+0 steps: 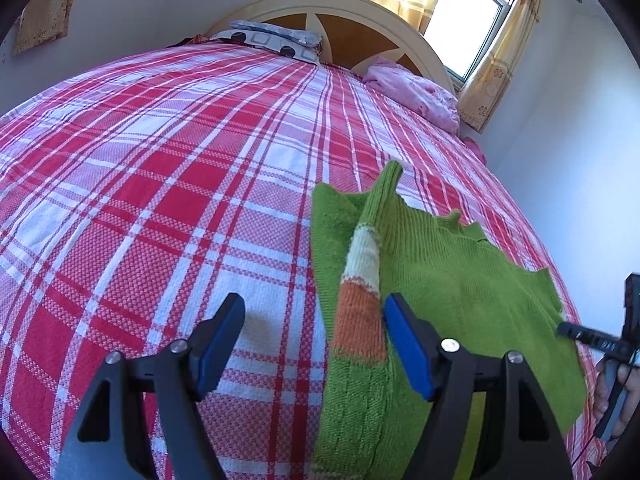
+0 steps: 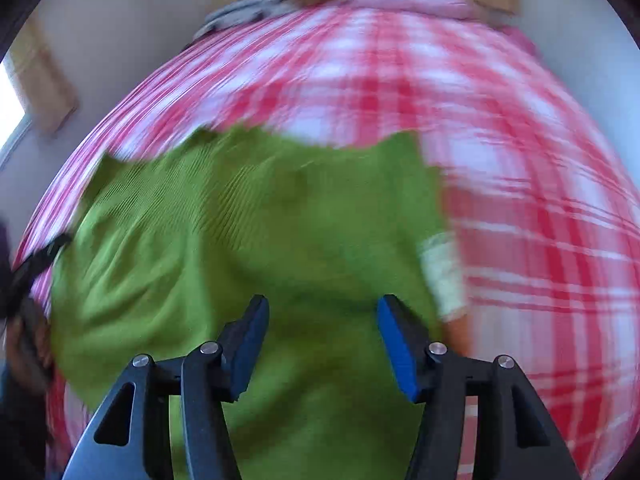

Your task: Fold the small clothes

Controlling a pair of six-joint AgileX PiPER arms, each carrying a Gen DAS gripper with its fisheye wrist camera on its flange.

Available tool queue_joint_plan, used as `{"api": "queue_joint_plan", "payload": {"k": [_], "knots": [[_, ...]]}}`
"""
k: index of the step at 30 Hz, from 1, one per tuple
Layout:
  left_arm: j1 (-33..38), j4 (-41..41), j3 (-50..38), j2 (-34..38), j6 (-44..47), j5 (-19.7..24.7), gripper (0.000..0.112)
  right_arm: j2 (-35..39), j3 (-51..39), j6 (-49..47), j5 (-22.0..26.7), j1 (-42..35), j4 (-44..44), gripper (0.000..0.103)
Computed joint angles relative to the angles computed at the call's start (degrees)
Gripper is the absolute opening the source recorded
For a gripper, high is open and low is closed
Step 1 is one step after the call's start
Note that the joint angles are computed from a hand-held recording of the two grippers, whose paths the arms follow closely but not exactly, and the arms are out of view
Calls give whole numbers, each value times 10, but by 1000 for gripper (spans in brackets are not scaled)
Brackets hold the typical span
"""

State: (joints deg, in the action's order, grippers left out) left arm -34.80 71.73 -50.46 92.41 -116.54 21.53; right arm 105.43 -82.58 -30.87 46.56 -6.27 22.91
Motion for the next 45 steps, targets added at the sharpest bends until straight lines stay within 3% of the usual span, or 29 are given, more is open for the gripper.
{"api": "queue_joint_plan", "payload": {"k": [3, 4, 5, 8, 10, 12, 14, 17, 21, 23, 26, 29, 36, 38, 41, 43, 45], "knots": [[-1, -4, -2, 2, 8, 4, 75, -14, -15, -66, 31, 8, 83, 58], [-1, -4, -2, 2, 8, 5, 75, -18, -15, -71, 22, 23, 83, 58], [0, -4, -2, 3, 8, 4, 76, -16, -21, -53, 6, 46, 60, 58], [-3, -7, -3, 2, 7, 11, 82, 74, -124, 70, 46, 97, -54, 58], [-1, 1, 0, 1, -2, 7, 82, 123, -166, 121, 41, 106, -117, 57], [1, 2, 2, 0, -4, 4, 82, 137, -172, 105, 12, 94, -112, 57], [0, 5, 5, -2, -9, 3, 82, 138, -188, 117, 25, 83, -101, 55], [1, 4, 6, -2, -10, 1, 82, 60, -97, 62, -11, 64, -44, 57], [2, 1, 6, -2, -7, -1, 82, -70, 58, -80, 3, 13, 69, 57], [2, -4, 5, -2, -2, 0, 82, -136, 145, -141, 2, -8, 85, 57], [-5, -22, -1, 0, 17, 13, 82, -170, 237, -162, -34, -21, 66, 57], [-21, -51, -11, 3, 43, 50, 90, -195, 308, -256, -69, -58, 139, 57], [-48, -74, -25, 9, 76, 102, 96, -260, 366, -180, -131, -28, 76, 58], [-48, -82, -25, 9, 85, 101, 97, -304, 382, -102, -164, 9, 4, 58], [-39, -107, -24, 8, 114, 78, 100, -358, 391, -105, -176, 66, 19, 59], [-30, -124, -23, 8, 134, 60, 100, -360, 384, -85, -178, 125, 5, 60], [-31, -130, -24, 8, 142, 59, 100, -340, 374, 13, -201, 208, -85, 60]]}}
